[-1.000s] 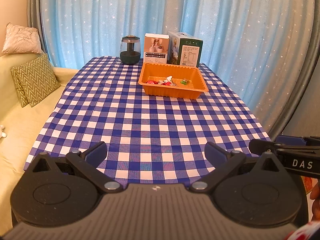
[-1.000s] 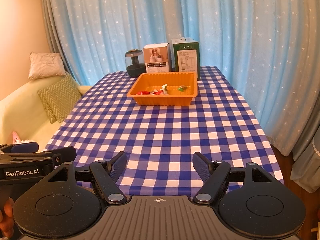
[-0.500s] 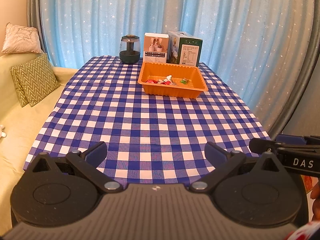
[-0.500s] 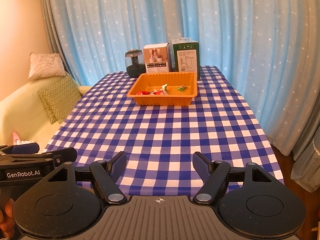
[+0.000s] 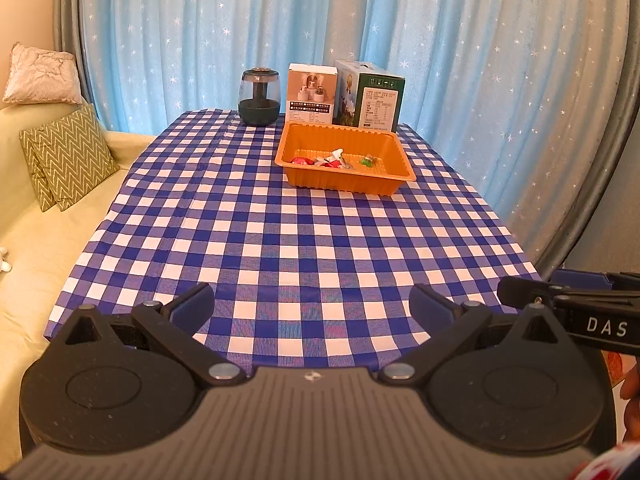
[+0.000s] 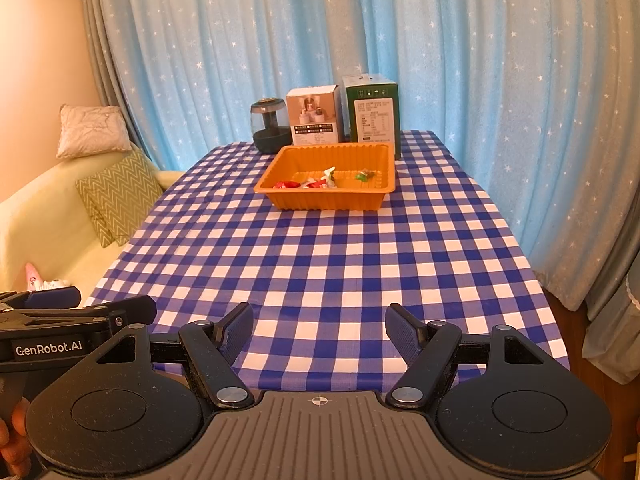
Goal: Organize snacks
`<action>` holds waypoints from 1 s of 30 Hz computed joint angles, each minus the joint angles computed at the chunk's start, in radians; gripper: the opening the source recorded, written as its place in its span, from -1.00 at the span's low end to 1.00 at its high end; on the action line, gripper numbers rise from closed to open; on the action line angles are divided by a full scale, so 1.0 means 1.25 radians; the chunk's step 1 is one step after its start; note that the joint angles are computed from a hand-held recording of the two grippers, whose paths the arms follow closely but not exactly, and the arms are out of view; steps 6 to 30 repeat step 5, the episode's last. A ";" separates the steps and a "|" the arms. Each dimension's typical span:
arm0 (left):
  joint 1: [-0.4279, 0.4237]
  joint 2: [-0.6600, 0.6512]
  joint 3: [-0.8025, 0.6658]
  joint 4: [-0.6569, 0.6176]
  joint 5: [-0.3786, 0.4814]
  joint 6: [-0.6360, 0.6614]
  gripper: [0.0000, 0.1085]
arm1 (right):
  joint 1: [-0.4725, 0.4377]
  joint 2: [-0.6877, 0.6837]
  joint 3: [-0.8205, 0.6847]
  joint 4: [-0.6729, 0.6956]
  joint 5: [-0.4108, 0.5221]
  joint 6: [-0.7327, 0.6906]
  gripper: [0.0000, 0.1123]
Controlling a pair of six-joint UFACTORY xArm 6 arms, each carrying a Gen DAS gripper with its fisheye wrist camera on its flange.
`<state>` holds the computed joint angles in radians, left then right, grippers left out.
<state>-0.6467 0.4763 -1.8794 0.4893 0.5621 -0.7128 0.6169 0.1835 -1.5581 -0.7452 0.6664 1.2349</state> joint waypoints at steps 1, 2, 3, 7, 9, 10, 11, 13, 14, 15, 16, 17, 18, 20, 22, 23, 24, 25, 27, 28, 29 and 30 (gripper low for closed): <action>0.000 -0.001 0.004 0.003 -0.003 -0.006 0.90 | 0.000 0.000 0.000 0.000 0.000 0.000 0.30; 0.000 -0.002 0.008 0.008 -0.007 -0.014 0.90 | 0.000 0.000 0.000 0.000 0.000 0.000 0.30; -0.001 -0.002 0.010 0.014 -0.009 -0.021 0.90 | 0.000 0.000 0.000 0.001 0.000 -0.001 0.30; -0.001 -0.002 0.011 0.016 -0.010 -0.027 0.90 | 0.000 0.000 0.000 0.001 0.000 0.000 0.30; -0.001 -0.002 0.011 0.016 -0.010 -0.027 0.90 | 0.000 0.000 0.000 0.001 0.000 0.000 0.30; -0.001 -0.002 0.011 0.016 -0.010 -0.027 0.90 | 0.000 0.000 0.000 0.001 0.000 0.000 0.30; -0.001 -0.002 0.011 0.016 -0.010 -0.027 0.90 | 0.000 0.000 0.000 0.001 0.000 0.000 0.30; -0.001 -0.002 0.011 0.016 -0.010 -0.027 0.90 | 0.000 0.000 0.000 0.001 0.000 0.000 0.30; -0.001 -0.002 0.011 0.016 -0.010 -0.027 0.90 | 0.000 0.000 0.000 0.001 0.000 0.000 0.30; -0.001 -0.002 0.011 0.016 -0.010 -0.027 0.90 | 0.000 0.000 0.000 0.001 0.000 0.000 0.30; -0.001 -0.002 0.011 0.016 -0.010 -0.027 0.90 | 0.000 0.000 0.000 0.001 0.000 0.000 0.30; -0.001 -0.002 0.011 0.016 -0.010 -0.027 0.90 | 0.000 0.000 0.000 0.001 0.000 0.000 0.30; -0.001 -0.002 0.011 0.016 -0.010 -0.027 0.90 | 0.000 0.000 0.000 0.001 0.000 0.000 0.30; -0.001 -0.002 0.011 0.016 -0.010 -0.027 0.90 | 0.000 0.000 0.000 0.001 0.000 0.000 0.30; -0.001 -0.002 0.011 0.016 -0.010 -0.027 0.90 | 0.000 0.000 0.000 0.001 0.000 0.000 0.30; -0.001 -0.002 0.011 0.016 -0.010 -0.027 0.90 | 0.000 0.000 0.000 0.001 0.000 0.000 0.30; -0.001 -0.002 0.011 0.016 -0.010 -0.027 0.90 | 0.000 0.000 0.000 0.001 0.000 0.000 0.30; -0.001 -0.002 0.011 0.016 -0.010 -0.027 0.90 | 0.000 0.000 0.000 0.001 0.000 0.000 0.30; -0.001 -0.002 0.011 0.016 -0.010 -0.027 0.90 | 0.000 0.000 0.000 0.001 0.000 0.000 0.30; -0.001 -0.002 0.011 0.016 -0.010 -0.027 0.90 | 0.000 0.000 0.000 0.001 0.000 0.000 0.30; -0.001 -0.002 0.011 0.016 -0.010 -0.027 0.90 | 0.000 0.000 0.000 0.001 0.000 0.000 0.30; -0.001 -0.002 0.011 0.016 -0.010 -0.027 0.90 | 0.000 0.000 0.000 0.001 0.000 0.000 0.30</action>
